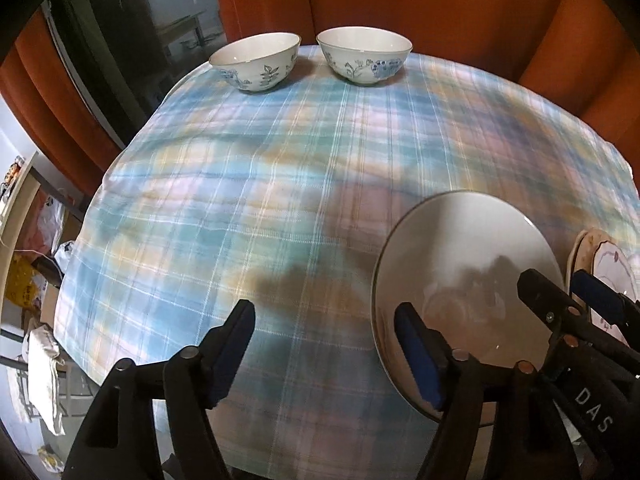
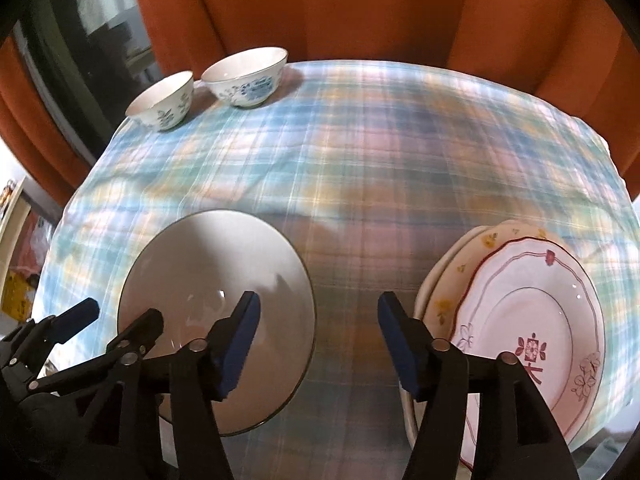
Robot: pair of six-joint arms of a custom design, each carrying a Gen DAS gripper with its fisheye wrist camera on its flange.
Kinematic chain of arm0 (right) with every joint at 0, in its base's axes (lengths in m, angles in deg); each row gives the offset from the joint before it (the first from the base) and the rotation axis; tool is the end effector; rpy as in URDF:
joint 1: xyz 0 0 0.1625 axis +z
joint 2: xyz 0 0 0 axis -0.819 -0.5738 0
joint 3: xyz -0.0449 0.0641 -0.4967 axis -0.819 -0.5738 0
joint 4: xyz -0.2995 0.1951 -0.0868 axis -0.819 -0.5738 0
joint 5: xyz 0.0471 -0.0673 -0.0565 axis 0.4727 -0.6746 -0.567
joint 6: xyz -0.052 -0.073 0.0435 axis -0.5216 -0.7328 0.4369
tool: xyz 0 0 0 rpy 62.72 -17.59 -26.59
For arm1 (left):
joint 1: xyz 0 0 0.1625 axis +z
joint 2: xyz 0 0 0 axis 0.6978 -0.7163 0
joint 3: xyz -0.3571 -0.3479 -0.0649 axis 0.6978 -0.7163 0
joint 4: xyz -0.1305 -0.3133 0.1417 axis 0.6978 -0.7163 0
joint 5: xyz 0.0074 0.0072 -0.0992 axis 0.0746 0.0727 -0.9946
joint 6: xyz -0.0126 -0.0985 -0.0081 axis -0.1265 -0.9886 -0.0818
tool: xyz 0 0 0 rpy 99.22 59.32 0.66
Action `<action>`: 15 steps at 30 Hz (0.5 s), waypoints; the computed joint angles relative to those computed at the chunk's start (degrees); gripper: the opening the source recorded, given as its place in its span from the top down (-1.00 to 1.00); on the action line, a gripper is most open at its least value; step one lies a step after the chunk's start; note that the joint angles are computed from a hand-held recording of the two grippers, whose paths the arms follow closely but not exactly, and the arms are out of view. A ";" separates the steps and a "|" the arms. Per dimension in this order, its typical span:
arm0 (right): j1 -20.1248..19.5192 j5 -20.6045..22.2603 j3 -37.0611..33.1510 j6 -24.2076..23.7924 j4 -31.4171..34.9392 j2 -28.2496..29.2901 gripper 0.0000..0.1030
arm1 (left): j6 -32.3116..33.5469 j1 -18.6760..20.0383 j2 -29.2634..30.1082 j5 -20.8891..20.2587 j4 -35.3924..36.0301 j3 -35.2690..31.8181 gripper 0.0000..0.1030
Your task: Organize plates and bowls
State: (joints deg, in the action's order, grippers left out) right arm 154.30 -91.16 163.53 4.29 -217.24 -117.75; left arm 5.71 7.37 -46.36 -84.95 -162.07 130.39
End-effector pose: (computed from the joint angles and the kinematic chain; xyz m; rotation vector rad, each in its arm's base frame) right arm 0.1909 -0.6764 0.1335 0.6079 -2.3987 0.4500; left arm -0.2290 -0.6382 0.1002 -0.1819 2.1829 -0.6457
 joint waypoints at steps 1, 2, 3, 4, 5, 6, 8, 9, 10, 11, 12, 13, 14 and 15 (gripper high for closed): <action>0.11 -0.23 -0.06 0.29 -0.05 -0.06 -0.32 | 0.69 -0.01 -0.26 -0.05 -1.03 0.45 -0.50; 0.32 -0.55 -0.21 0.69 -0.09 -0.05 -0.34 | 2.04 0.10 -0.57 -0.16 -2.53 0.91 -0.52; 0.58 -0.91 -0.40 1.07 -0.09 -0.01 -0.36 | 3.69 0.25 -0.91 -0.28 -4.14 1.39 -0.53; 0.93 -1.39 -0.71 1.54 -0.09 0.15 -0.36 | 4.82 0.33 -1.14 -0.34 -5.18 1.72 -0.55; 1.14 -1.68 -0.88 1.75 -0.22 0.29 -0.37 | 7.03 0.60 -1.55 -0.52 -7.00 2.24 -0.59; 1.51 -2.12 -1.04 2.04 -0.65 0.55 -0.38 | 8.37 0.79 -1.76 -0.78 -8.04 2.45 -0.63; 2.31 -3.02 -1.48 2.86 -1.44 1.26 -0.46 | 11.93 1.26 -2.45 -1.77 -10.66 2.99 -0.66; 2.82 -3.56 -1.69 3.21 -2.10 1.77 -0.48 | 13.86 1.50 -2.77 -2.50 -11.52 3.04 -0.67; 3.23 -4.07 -1.84 3.16 -2.90 2.23 -0.48 | 15.42 1.71 -3.07 -3.31 -11.64 2.86 -0.67; 3.81 -4.94 -2.15 2.96 -3.75 2.87 -0.48 | 17.31 1.91 -3.48 -4.10 -11.56 2.56 -0.67; 4.37 -5.84 -2.66 3.18 -3.83 3.40 -0.48 | 18.62 1.86 -3.70 -3.90 -12.12 2.68 -0.67; 4.85 -6.45 -3.11 3.81 -3.77 3.86 -0.48 | 20.25 1.79 -3.99 -3.36 -12.78 2.76 -0.67; 5.42 -6.97 -3.64 4.88 -3.69 4.34 -0.49 | 22.06 1.83 -4.45 -2.82 -13.37 2.73 -0.67; 5.90 -7.32 -4.16 5.82 -3.70 4.76 -0.49 | 23.26 1.93 -4.91 -2.85 -13.94 2.79 -0.67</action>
State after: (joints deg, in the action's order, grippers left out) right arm 160.20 -98.48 159.38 10.11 -220.94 -112.99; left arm 28.97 9.30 -51.27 -87.80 -176.01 133.18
